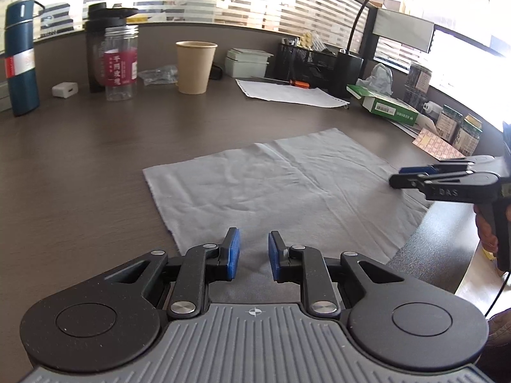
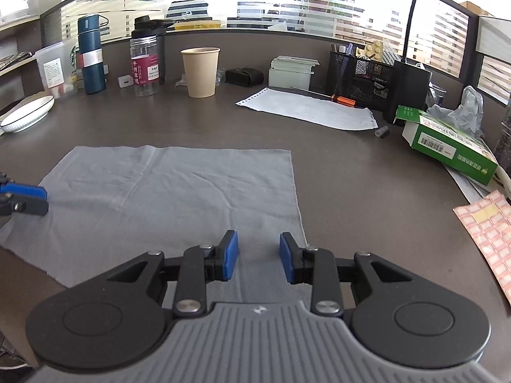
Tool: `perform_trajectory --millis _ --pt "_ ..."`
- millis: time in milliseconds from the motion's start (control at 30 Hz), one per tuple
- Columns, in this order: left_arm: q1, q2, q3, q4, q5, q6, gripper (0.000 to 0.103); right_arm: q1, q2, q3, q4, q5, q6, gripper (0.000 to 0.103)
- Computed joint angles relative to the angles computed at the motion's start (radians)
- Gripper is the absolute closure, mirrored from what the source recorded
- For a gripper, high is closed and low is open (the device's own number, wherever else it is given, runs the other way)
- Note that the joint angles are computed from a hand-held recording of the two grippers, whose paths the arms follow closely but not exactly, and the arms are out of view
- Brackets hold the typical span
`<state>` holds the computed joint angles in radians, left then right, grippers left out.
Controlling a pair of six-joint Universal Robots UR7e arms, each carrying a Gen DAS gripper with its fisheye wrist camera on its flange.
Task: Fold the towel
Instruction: 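Move both open grippers to one edge of the grey towel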
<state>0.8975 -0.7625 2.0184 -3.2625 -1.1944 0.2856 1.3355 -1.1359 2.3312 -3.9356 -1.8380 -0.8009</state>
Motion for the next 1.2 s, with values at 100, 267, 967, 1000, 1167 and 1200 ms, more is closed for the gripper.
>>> perform_trajectory --millis 100,267,967,1000,1167,1200 --pt "0.002 -0.013 0.007 0.007 0.006 -0.002 0.076 0.0 -0.003 0.017 -0.013 0.001 -0.005 0.07" --pt "-0.011 -0.028 0.027 -0.013 0.03 -0.02 0.071 -0.004 -0.002 0.028 -0.059 0.023 0.005 0.07" --pt "-0.048 -0.152 0.215 -0.081 0.105 -0.229 0.072 -0.064 -0.117 0.166 -0.065 0.033 0.088 0.07" --pt "-0.05 -0.148 0.217 -0.09 0.106 -0.228 0.072 -0.065 -0.116 0.165 -0.065 0.033 0.089 0.07" --pt "-0.055 -0.148 0.224 -0.093 0.101 -0.235 0.072 -0.065 -0.096 0.169 -0.087 0.032 0.07 0.076" --pt "-0.056 -0.148 0.225 -0.092 0.1 -0.235 0.072 -0.066 -0.092 0.171 -0.095 0.034 0.065 0.078"
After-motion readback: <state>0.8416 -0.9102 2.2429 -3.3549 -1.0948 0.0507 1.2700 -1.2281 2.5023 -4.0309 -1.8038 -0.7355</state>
